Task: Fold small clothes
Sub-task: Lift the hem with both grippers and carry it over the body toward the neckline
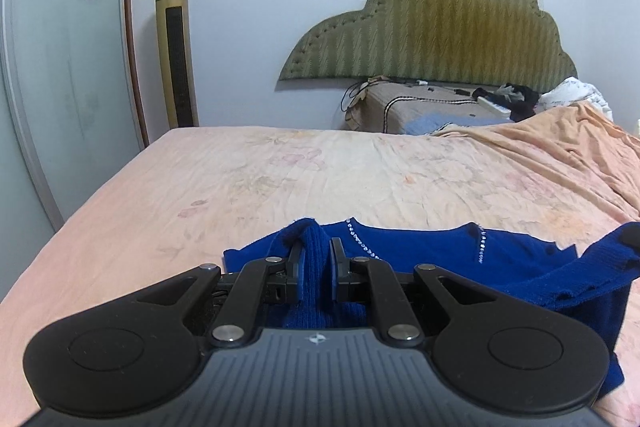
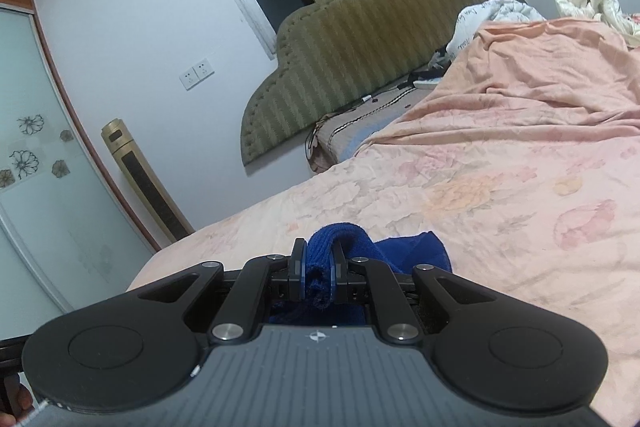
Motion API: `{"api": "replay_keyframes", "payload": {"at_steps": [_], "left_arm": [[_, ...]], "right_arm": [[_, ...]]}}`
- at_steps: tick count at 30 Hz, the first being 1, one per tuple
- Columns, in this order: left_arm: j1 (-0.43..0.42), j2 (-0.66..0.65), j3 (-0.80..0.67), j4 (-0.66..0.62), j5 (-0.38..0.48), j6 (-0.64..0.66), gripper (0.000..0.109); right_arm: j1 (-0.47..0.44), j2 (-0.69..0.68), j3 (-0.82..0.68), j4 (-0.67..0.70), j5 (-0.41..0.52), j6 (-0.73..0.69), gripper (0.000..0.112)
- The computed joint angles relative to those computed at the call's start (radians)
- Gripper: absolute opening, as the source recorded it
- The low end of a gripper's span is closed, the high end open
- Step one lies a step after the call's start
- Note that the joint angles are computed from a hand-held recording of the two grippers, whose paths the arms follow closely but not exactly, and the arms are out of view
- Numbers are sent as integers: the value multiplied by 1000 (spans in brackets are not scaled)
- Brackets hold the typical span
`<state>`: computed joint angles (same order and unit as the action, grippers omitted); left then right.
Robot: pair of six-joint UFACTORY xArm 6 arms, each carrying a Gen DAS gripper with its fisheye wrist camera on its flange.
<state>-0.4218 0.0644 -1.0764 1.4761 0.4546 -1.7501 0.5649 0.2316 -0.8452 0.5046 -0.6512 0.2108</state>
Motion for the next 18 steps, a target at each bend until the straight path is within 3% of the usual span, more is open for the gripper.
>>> {"api": "replay_keyframes", "payload": {"at_steps": [4, 9, 18], "left_arm": [[31, 85, -76, -74, -31, 81, 11], [80, 220, -185, -265, -102, 268, 11], [118, 405, -338, -589, -110, 534, 12]], "right_arm": [[-22, 67, -89, 4, 63, 2, 13], [-60, 166, -209, -18, 149, 36, 13], [-134, 329, -433, -98, 342, 92, 16]]}}
